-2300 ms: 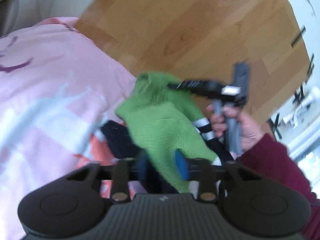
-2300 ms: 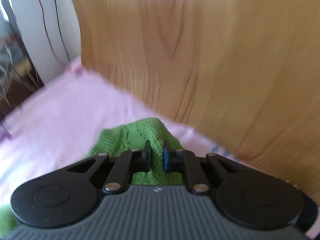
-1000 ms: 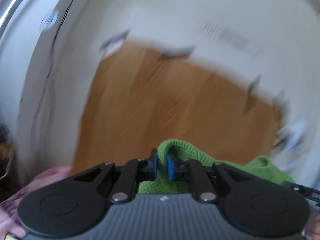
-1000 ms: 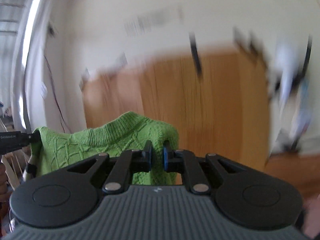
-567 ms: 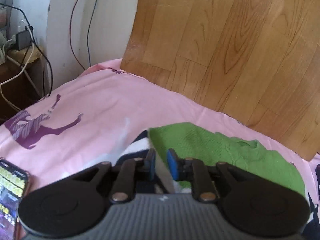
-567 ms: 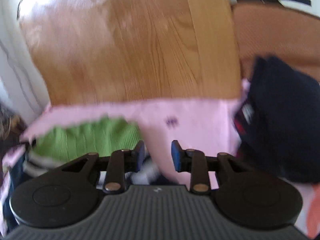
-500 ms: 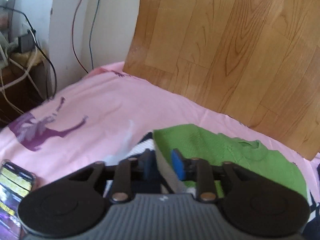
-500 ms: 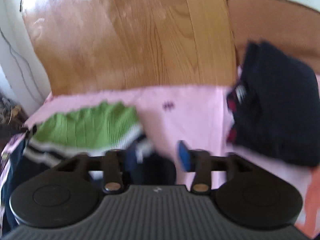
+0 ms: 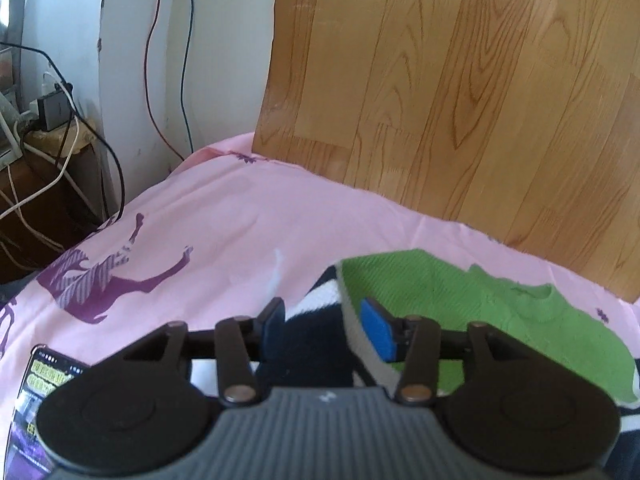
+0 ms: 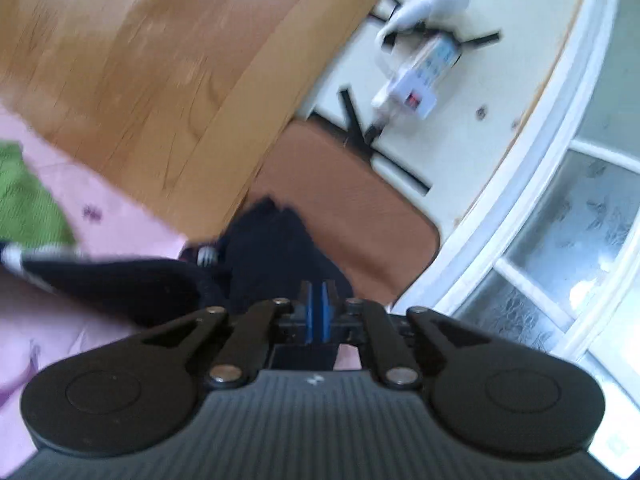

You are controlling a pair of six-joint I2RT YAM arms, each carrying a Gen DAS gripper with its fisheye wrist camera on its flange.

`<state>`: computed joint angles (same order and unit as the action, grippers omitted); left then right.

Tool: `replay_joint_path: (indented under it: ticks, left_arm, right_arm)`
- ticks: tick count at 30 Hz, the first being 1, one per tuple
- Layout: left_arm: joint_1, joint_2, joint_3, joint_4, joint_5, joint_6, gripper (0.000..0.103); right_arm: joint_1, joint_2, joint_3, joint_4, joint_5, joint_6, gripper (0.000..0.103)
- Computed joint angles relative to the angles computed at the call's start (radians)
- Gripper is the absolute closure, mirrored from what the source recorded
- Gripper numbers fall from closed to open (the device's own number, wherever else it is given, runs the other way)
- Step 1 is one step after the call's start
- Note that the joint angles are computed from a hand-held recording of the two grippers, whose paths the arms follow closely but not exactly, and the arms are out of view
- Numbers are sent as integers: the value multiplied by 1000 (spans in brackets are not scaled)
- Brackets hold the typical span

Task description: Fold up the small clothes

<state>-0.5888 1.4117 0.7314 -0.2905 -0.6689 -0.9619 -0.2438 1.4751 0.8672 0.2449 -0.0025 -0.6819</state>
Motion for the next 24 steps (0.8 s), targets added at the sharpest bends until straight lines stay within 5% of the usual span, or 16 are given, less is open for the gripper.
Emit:
replay_joint_path:
  ticks: [2, 7, 11, 17, 21, 24]
  left_arm:
    - [1, -14, -17, -1, 13, 1, 52]
    - [-9, -88, -59, -51, 29, -7, 49]
    - [-87, -213, -95, -124, -29, -58, 47]
    - [-195, -411, -109, -242, -144, -146, 43]
    - [-251, -489, -105, -309, -208, -187, 41]
    - [-280, -530, -111, -338, -237, -217, 38]
  right_arm:
    - [-29, 59, 126, -175, -96, 79, 93]
    - [-56, 96, 264, -396, -332, 211, 91]
    - [46, 205, 453, -568, -482, 298, 71]
    - [314, 494, 818, -886, -799, 383, 71]
    - [502, 724, 1103, -1177, -874, 297, 71]
    - [599, 867, 1284, -1312, -781, 279, 70]
